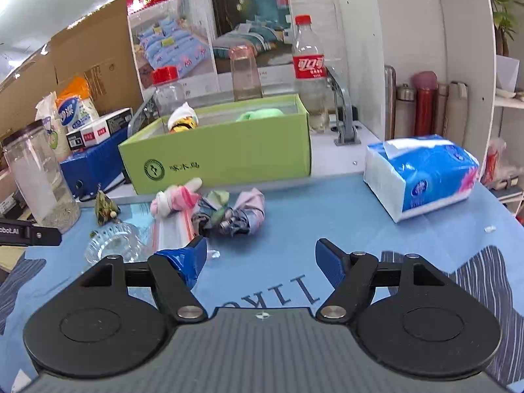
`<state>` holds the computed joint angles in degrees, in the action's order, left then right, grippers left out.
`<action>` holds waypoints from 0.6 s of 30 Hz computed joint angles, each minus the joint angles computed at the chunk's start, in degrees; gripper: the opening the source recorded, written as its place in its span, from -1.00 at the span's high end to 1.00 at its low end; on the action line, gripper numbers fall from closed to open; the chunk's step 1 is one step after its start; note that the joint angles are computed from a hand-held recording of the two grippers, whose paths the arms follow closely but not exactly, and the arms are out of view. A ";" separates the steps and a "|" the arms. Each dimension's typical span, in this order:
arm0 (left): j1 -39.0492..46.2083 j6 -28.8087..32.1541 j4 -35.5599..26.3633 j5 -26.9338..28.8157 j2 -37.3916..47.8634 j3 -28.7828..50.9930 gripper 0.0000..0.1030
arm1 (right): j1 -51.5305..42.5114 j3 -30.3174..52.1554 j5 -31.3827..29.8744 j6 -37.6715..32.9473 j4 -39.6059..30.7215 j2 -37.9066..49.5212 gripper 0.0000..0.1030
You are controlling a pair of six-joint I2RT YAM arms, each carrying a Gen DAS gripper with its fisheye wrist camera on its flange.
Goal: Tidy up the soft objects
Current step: 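Withdraw both open grippers from the green box, then move the right gripper to the multicolour cloth bundle while the left gripper approaches the green sachet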
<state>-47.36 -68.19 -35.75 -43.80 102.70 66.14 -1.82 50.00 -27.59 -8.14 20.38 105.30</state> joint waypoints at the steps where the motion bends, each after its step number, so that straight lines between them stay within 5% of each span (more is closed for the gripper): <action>1: 0.27 -0.48 0.04 0.19 -0.29 -0.44 -0.38 | -0.08 -0.25 0.18 0.18 0.12 0.05 -0.16; 10: 4.03 -0.50 1.59 4.21 1.11 -1.89 -0.38 | 1.17 6.89 -0.32 -0.08 -4.54 4.78 -0.16; 18: 7.72 0.52 2.86 6.60 2.60 -2.25 -0.38 | 8.54 30.79 2.50 0.76 -15.67 18.87 -0.17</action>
